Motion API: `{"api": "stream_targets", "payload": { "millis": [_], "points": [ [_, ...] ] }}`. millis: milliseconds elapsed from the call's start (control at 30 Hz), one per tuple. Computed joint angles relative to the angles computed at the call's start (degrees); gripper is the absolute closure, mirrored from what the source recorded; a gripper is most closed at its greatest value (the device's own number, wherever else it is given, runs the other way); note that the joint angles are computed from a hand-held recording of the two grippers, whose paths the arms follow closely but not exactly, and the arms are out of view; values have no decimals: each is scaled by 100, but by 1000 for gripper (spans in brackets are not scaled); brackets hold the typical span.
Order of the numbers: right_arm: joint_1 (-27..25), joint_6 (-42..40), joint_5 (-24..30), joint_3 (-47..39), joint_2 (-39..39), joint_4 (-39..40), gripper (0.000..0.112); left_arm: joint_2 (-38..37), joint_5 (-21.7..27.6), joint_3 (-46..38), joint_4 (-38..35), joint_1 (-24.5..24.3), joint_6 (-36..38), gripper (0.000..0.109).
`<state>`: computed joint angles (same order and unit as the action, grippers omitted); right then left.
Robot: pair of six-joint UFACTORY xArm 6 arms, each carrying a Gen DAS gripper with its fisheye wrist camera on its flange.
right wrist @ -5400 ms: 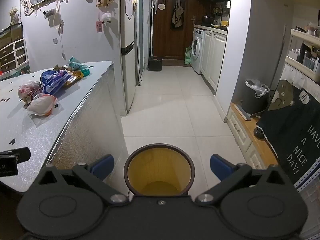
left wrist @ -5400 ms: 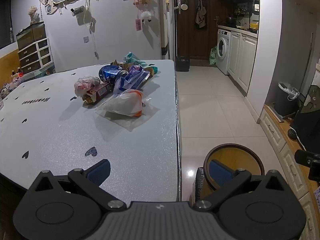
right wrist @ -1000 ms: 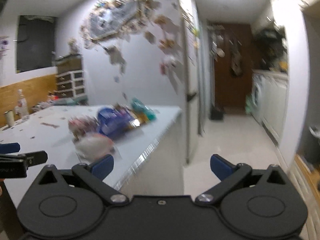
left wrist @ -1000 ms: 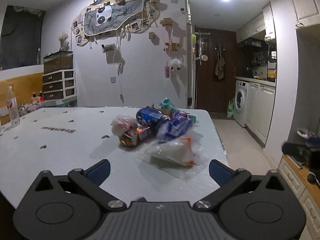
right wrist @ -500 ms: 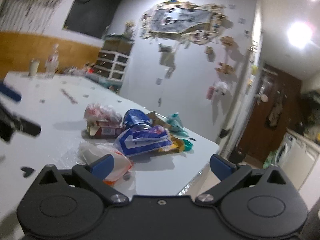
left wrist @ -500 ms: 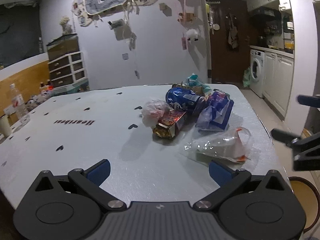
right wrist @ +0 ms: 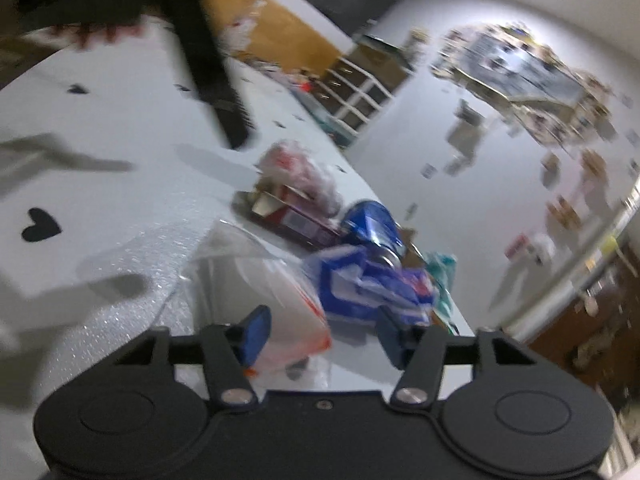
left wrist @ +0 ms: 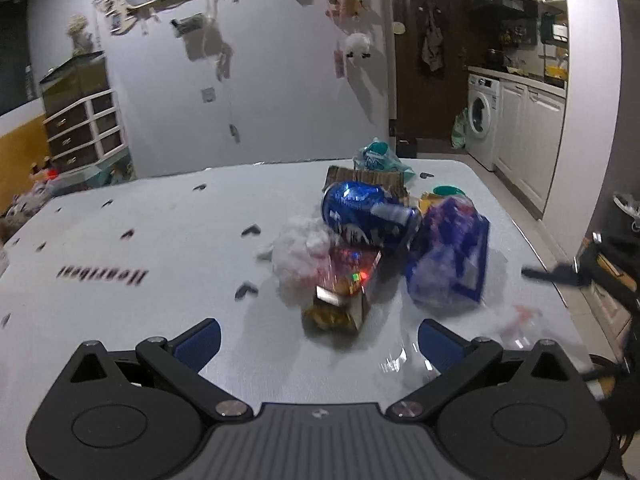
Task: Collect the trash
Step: 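Grasp the white plastic bag with left tool while right tool grasps the clear bag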
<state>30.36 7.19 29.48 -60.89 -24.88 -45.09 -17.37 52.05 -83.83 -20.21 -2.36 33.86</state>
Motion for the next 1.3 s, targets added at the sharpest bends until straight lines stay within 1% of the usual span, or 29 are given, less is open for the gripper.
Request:
{"api": "stream_targets", "payload": {
  "millis": [133,167,200,233,333,367,400,467,500,533,600,633,667,700,733,767,900,967,1033,1133,1200,1300],
  "points": [
    [1,-903,-228,-52,157,224,72,727,28,-724,335,-207,-153,6],
    [5,-1049,-248,-92,212,297,76,882,19,-867,395,-248,-246,6],
    [12,-1164,-256,-124,261,374,82,1039,1,-1005,422,-286,-332,7],
    [15,-1258,-279,-141,299,460,84,1168,-19,-1118,451,-317,-405,7],
    [-1,-1439,-461,-125,375,566,84,1549,-166,-1403,576,-409,-652,11],
    [-4,-1479,-523,-123,399,575,87,1677,-204,-1506,626,-432,-765,13],
    [-5,-1516,-555,-111,396,613,94,1794,-254,-1593,657,-448,-880,14],
    [-6,-1508,-610,-123,404,668,98,1962,-340,-1711,678,-472,-1067,20],
    [-1,-1625,-594,-135,391,917,100,2056,-345,-1793,690,-480,-1157,21],
    [7,-1727,-583,-131,364,1168,101,2125,-360,-1848,724,-489,-1234,25],
    [17,-1750,-567,-69,262,1399,103,2232,-398,-1922,795,-508,-1359,30],
    [19,-1743,-555,-41,216,1500,103,2278,-392,-1960,805,-504,-1410,36],
    [21,-1723,-499,-31,172,1675,103,2315,-377,-1991,796,-496,-1472,46],
    [19,-1668,-419,-42,133,1866,103,2333,-341,-2002,699,-472,-1496,51],
    [15,-1561,-364,-58,108,1955,103,2347,-294,-2015,583,-433,-1497,59],
    [-3,-1403,-311,-63,66,2028,104,2327,-289,-1969,534,-422,-1522,63],
    [-65,-883,-160,-52,-114,2390,105,2190,-210,-1777,599,-440,-1488,64],
    [-71,-565,-97,-84,-163,2370,105,2022,-394,-1531,629,-467,-1473,67],
    [-55,-148,-15,-95,-225,2280,106,1840,-556,-1310,606,-473,-1512,68],
    [-91,232,59,-151,-270,2325,106,1485,-832,-954,683,-510,-1520,69],
    [-76,632,100,-165,-348,2243,107,1201,-1042,-691,720,-527,-1487,69],
    [-39,1070,157,-197,-436,2172,107,742,-1240,-320,739,-520,-1466,69]
  ]
}}
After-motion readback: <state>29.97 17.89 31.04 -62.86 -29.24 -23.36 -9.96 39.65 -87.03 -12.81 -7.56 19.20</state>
